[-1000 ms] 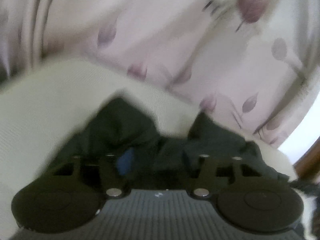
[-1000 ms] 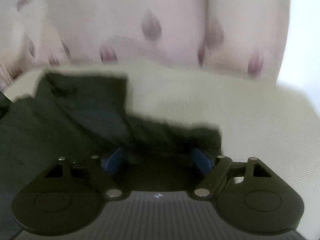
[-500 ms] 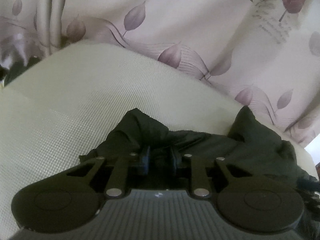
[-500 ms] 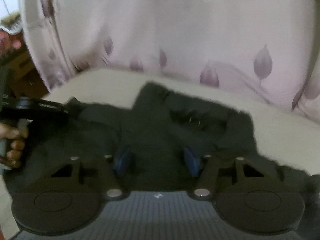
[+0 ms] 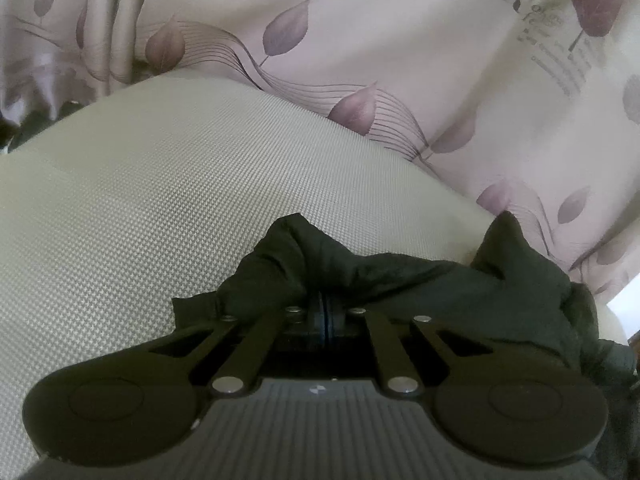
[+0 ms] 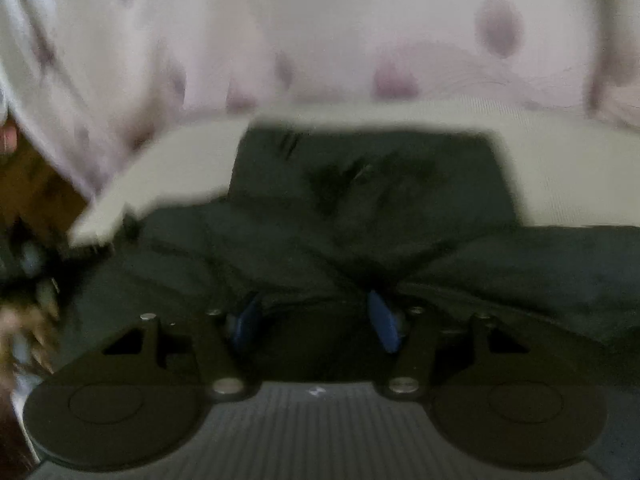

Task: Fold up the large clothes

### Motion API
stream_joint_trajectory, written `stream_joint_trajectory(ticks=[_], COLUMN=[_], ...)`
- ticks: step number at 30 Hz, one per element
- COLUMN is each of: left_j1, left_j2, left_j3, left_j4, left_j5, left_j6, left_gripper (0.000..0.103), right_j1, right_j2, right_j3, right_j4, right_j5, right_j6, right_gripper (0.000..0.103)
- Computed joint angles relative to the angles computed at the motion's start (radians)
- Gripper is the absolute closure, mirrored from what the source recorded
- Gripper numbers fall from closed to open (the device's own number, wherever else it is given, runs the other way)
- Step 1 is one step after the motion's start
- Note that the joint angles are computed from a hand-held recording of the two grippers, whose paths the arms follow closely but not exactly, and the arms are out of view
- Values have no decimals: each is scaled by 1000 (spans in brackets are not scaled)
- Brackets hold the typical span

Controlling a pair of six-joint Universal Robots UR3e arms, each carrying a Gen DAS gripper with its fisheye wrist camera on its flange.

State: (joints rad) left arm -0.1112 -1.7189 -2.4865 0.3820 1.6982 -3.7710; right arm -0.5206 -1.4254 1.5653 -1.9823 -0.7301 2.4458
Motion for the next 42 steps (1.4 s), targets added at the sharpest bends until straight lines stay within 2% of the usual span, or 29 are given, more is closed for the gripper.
stream_joint_trajectory(ticks=[2, 5, 10, 14, 17, 19, 20, 22, 23, 26, 28, 30, 31, 32, 33, 34, 35, 36, 39, 41, 42], left_j1=[-11, -38, -59, -57, -66, -68, -64, -58, -56, -42, -33, -26, -25, -28, -33, -37, -42, -43, -44, 2, 27], left_j2=[-8, -27, -64, -77, -77, -77, -77, -76, -76, -80, -93, -103, -107, -111, -115, -121, -126, -128, -105, -38, 10], left_j3=[1, 12, 9, -6, 3, 7, 4, -5, -7, -26, -41, -49, -51, -49, -47, -45, -45, -44, -36, -66, -86], left_j4=[11, 23, 79, 116, 108, 106, 111, 124, 128, 161, 202, 226, 234, 237, 240, 246, 254, 255, 215, 180, 160], left_j5=[12, 50, 81, 77, 89, 91, 86, 77, 75, 57, 44, 35, 34, 39, 45, 51, 56, 56, 55, -21, -69], left_j6=[-8, -6, -4, -11, -8, -8, -9, -13, -13, -9, -12, -10, -7, -5, -2, -1, -1, -3, 1, 28, 41], left_gripper=[91, 91, 91, 91, 91, 91, 91, 91, 91, 91, 91, 91, 91, 91, 91, 91, 91, 91, 91, 85, 72], right_j1=[-71, -117, -100, -98, -106, -134, -172, -254, -296, -430, -550, -649, -679, -695, -703, -708, -730, -756, -741, -762, -810], right_j2=[12, 109, 227, 211, 221, 142, 61, -84, -166, -369, -469, -505, -491, -474, -442, -395, -359, -365, -363, -429, -514], right_j3=[-31, -146, -191, -69, -165, -107, -17, 96, 170, 386, 478, 524, 524, 537, 556, 551, 544, 563, 522, 525, 545], right_j4=[-46, -88, -172, -298, -160, -178, -213, -94, -48, -29, 81, 167, 195, 163, 106, 100, 147, 174, 198, 185, 244], right_j5=[-5, -101, -251, -261, -272, -238, -167, -28, 6, 27, 48, 65, 57, 45, 33, 14, 8, 32, 6, 26, 62], right_j6=[32, 68, 44, 7, 27, 37, 8, -141, -226, -424, -612, -734, -759, -746, -721, -702, -700, -781, -768, -743, -802], right_gripper=[43, 41, 44, 41, 40, 39, 38, 35, 33, 32, 32, 32, 32, 31, 25, 12, 7, 7, 7, 7, 7])
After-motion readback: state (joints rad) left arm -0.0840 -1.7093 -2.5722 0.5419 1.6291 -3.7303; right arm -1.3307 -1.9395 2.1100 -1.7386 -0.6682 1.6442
